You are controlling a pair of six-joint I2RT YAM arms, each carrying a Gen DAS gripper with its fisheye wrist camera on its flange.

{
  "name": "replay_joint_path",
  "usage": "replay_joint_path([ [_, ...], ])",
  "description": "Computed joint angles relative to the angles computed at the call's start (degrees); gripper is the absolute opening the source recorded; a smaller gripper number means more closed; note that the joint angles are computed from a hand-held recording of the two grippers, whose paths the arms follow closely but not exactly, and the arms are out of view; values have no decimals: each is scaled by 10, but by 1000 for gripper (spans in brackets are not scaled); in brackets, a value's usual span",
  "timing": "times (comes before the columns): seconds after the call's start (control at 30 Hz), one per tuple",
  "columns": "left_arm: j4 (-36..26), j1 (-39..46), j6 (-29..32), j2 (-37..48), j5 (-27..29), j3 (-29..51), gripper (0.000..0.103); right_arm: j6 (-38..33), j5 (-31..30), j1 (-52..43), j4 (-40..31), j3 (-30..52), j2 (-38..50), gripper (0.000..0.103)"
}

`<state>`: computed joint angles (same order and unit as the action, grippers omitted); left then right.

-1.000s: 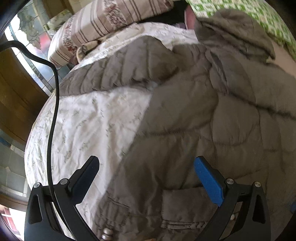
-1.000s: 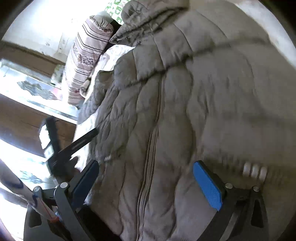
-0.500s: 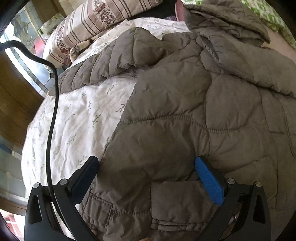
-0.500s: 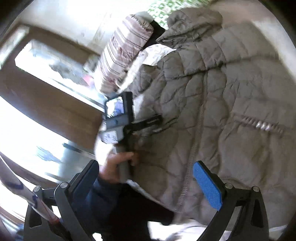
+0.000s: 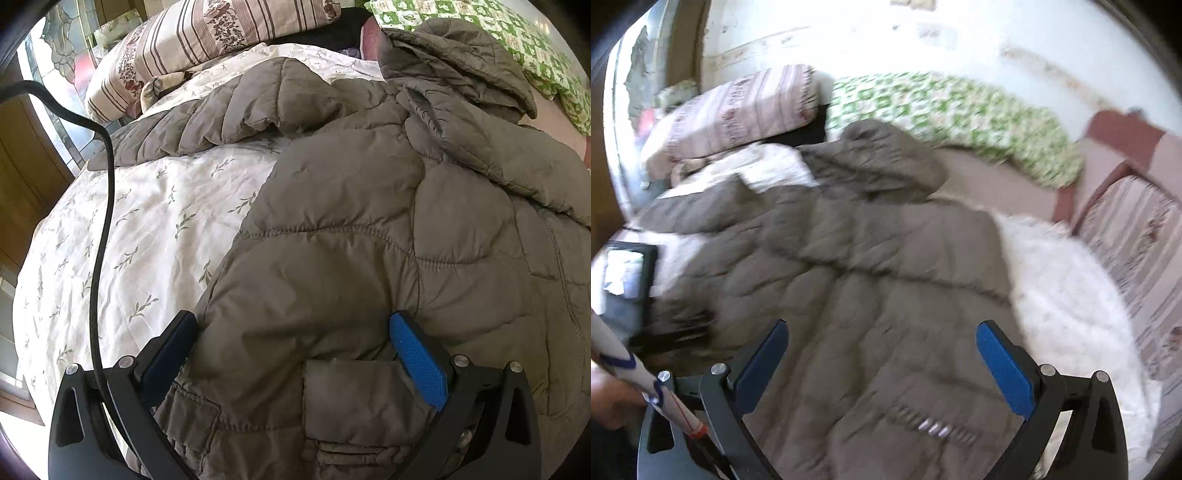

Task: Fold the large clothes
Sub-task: 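Grasp the other sleeve cuff with the left gripper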

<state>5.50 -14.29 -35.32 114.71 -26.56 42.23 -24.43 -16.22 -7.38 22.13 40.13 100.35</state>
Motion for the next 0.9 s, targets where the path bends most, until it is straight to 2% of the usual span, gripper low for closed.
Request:
replay_joint_path([
  [0.07,-1,-2,-1,1,-4,1,103,13,1,-10,45,-5,23,103],
  [0.17,-4,-7,-7,-1,-6,0,103,9,3,-13,18,23,46,103],
  [0.3,-9,-5,-7,-4,-4,3,103,-17,44,-1,90,9,66,103],
  [0.5,38,24,-6,-52,43,-47,103,-35,50,-2,104,15,93,103],
  [0.6,64,53,-26,-123,77,-99,103,-41,42,-1,99,16,93,103],
  [0.73,60,133,-19,-273,100,-158,103,-43,25,-1,75,24,97,103],
  [0.83,30,259,29,-331,173,-150,103,-48,12,-5,68,26,98,103],
  [0.9,1,368,62,-320,242,-110,103,-49,2,-8,56,31,100,103],
])
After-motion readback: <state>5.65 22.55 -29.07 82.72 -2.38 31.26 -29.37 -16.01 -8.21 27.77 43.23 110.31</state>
